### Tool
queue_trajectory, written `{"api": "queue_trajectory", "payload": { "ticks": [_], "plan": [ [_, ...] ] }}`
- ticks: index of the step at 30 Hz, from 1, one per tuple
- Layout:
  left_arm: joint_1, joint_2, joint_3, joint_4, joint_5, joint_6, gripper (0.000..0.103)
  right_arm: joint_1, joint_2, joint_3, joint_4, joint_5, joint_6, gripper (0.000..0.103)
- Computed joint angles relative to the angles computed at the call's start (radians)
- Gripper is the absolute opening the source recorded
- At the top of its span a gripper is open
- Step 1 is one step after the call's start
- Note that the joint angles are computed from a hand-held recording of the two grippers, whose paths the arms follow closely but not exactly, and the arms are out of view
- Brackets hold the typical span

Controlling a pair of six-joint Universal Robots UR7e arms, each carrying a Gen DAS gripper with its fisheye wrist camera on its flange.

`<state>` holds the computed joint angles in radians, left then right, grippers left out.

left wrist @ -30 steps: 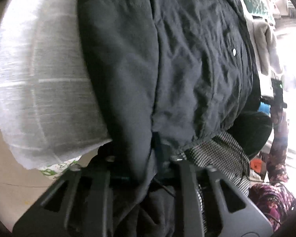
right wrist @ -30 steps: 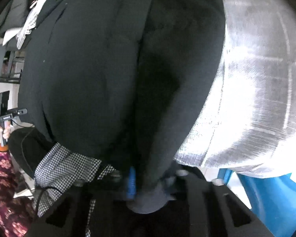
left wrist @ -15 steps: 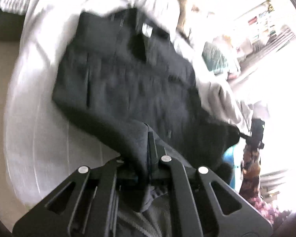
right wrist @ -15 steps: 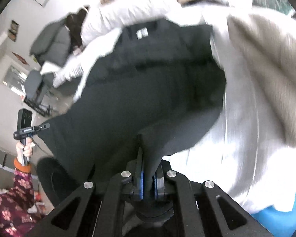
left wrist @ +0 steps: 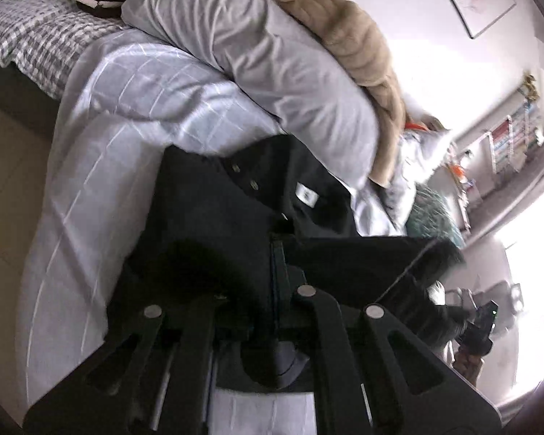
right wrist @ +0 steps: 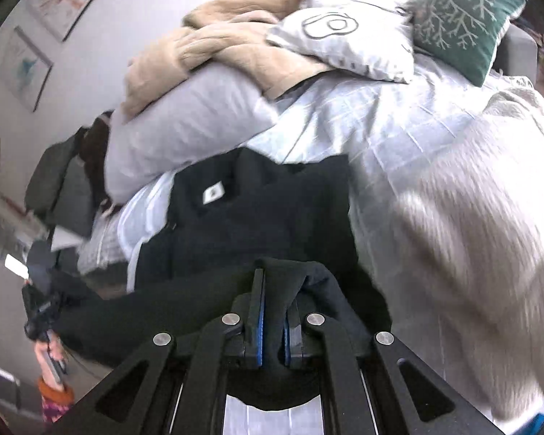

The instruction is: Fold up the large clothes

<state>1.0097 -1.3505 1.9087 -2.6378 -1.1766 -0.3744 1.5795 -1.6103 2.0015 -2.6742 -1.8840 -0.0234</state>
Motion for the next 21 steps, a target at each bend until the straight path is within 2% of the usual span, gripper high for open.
{"api": "queue_trajectory", "payload": {
  "ticks": [4, 5, 6, 7, 9, 10, 11, 13, 14, 15, 17, 19, 21],
  "plan": [
    [0.063, 0.146, -0.137, 0.047, 0.0, 0.022, 0.016, -0.052, 0.118, -0.106, 0.006, 0.037, 0.045, 0.011],
    [0.072, 0.168, -0.164, 0.076, 0.004, 0.019, 0.021, -0.062, 0.145, -0.131, 0.017, 0.034, 0.06, 0.014],
    [0.086, 0.199, -0.205, 0.123, 0.013, 0.006, 0.034, -0.07, 0.167, -0.159, 0.037, 0.037, 0.08, 0.019],
    [0.091, 0.212, -0.225, 0.149, 0.02, -0.006, 0.041, -0.089, 0.195, -0.19, 0.064, 0.057, 0.109, 0.021],
    [0.102, 0.225, -0.243, 0.135, 0.017, -0.015, 0.068, -0.113, 0.219, -0.223, 0.104, 0.092, 0.137, 0.03],
    [0.102, 0.222, -0.237, 0.085, 0.026, 0.006, 0.073, -0.121, 0.224, -0.233, 0.112, 0.106, 0.135, 0.033],
    [0.101, 0.221, -0.236, 0.055, 0.035, 0.028, 0.079, -0.126, 0.226, -0.237, 0.098, 0.119, 0.119, 0.041],
    [0.095, 0.215, -0.233, 0.012, 0.065, 0.09, 0.081, -0.14, 0.22, -0.246, 0.089, 0.18, 0.095, 0.049],
    [0.095, 0.218, -0.241, 0.014, 0.076, 0.12, 0.082, -0.138, 0.223, -0.253, 0.086, 0.188, 0.085, 0.057],
    [0.096, 0.221, -0.249, 0.024, 0.089, 0.15, 0.082, -0.129, 0.232, -0.263, 0.073, 0.166, 0.067, 0.061],
    [0.096, 0.238, -0.26, 0.044, 0.139, 0.213, 0.082, -0.087, 0.254, -0.265, 0.007, 0.041, -0.014, 0.074],
    [0.099, 0.258, -0.266, 0.059, 0.173, 0.26, 0.082, -0.061, 0.282, -0.266, -0.044, -0.061, -0.113, 0.077],
    [0.105, 0.289, -0.271, 0.072, 0.207, 0.309, 0.082, -0.048, 0.313, -0.266, -0.076, -0.139, -0.174, 0.078]
  ]
}}
